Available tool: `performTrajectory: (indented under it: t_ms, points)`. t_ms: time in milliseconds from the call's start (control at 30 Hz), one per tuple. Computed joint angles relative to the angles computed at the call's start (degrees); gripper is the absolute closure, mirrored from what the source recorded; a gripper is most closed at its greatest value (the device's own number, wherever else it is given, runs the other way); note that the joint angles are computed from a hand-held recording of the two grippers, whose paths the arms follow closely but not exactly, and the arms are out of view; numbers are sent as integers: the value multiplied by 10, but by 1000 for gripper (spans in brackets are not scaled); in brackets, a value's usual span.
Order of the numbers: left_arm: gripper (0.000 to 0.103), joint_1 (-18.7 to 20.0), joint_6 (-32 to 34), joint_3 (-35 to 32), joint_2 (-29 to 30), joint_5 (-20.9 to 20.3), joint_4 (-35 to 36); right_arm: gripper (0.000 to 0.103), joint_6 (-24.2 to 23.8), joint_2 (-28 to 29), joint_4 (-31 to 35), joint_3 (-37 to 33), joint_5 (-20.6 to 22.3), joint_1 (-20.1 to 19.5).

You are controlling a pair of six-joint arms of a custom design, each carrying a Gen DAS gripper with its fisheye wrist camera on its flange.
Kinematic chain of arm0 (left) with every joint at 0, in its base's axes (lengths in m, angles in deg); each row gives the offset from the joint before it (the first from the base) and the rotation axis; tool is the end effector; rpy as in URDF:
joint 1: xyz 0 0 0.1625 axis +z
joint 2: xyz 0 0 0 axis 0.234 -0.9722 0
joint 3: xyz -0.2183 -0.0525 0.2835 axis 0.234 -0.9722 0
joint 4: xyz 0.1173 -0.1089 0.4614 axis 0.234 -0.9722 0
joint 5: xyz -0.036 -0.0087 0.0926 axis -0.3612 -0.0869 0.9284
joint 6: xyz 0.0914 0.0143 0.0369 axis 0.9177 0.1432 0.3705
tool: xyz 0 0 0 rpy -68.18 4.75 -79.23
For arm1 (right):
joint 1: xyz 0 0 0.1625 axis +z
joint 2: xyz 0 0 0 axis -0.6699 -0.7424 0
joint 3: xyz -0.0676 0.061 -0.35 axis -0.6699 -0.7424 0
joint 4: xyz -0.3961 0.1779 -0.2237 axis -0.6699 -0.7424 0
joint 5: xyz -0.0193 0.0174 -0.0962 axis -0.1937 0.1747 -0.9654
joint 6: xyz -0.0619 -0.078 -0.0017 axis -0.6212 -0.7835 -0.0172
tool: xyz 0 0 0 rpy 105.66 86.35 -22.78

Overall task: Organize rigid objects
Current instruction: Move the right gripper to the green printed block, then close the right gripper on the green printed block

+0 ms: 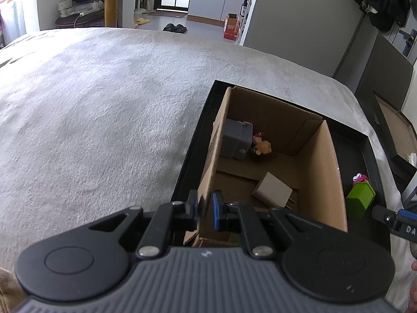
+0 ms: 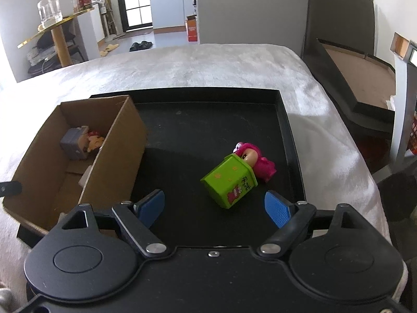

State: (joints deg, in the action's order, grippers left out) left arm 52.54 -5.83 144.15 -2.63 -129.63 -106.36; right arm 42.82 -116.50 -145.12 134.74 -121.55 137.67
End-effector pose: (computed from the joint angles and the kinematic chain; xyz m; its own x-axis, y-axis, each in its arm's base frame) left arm -0.0920 -0.7129 0.1464 -0.8074 -0.1097 -0.5797 0.3059 0.7624 -0.5703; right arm 0.1458 -0.7096 0.0868 -0.7233 0.0352 0.6896 -0.4626 0.7168 -0.5217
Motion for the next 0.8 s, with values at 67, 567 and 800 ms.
performTrajectory:
  t_ms: [67, 567, 800]
  points:
    - [93, 0, 1, 0, 1, 1, -1, 19, -4, 8, 0, -13, -4, -2]
    - [93, -1, 4, 2, -1, 1, -9, 19, -71, 70, 25, -95, -46, -18]
    - [93, -1, 5, 0, 1, 3, -5, 19, -116, 95, 23, -134, -52, -18]
